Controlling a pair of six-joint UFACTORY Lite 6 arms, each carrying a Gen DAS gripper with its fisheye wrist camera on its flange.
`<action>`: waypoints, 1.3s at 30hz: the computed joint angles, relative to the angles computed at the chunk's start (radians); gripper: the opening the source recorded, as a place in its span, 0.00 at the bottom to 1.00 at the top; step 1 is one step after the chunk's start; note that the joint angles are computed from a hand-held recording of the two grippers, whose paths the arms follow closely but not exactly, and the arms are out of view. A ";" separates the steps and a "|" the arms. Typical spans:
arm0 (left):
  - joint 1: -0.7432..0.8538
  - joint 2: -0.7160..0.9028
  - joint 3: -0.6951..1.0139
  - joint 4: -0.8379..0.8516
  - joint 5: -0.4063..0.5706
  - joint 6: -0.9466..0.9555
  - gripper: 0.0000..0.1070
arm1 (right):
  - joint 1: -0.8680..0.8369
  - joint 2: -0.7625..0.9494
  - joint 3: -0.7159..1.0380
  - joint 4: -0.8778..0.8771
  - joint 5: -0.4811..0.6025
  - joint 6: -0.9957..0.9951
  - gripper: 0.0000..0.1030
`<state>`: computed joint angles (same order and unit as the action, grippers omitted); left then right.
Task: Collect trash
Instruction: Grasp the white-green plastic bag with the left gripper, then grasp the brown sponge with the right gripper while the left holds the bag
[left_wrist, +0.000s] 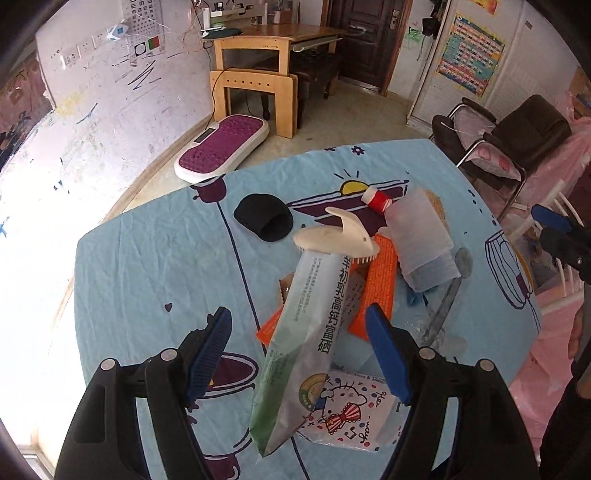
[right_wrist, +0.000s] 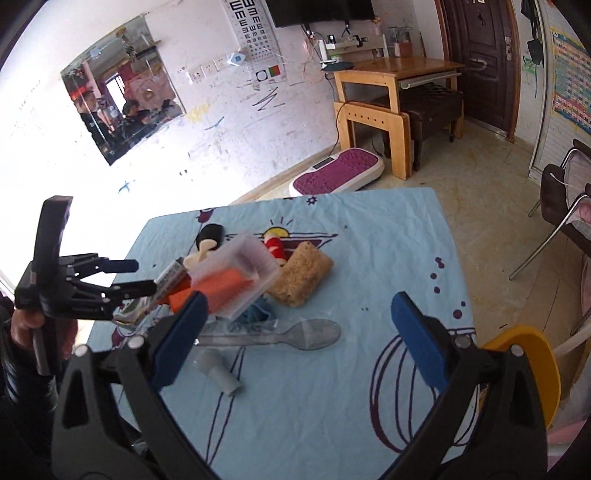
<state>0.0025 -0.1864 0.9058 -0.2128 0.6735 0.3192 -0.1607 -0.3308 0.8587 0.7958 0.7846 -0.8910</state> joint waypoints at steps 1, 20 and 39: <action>0.000 0.005 -0.009 -0.003 -0.001 0.013 0.66 | 0.023 0.005 0.006 -0.019 -0.016 0.027 0.93; 0.350 -0.117 -0.203 -0.273 0.018 0.455 0.29 | 0.226 0.566 0.457 -0.355 -0.080 0.560 0.94; 0.551 -0.074 -0.213 -0.424 0.081 0.735 0.29 | 0.325 0.758 0.679 -0.487 0.079 0.742 0.47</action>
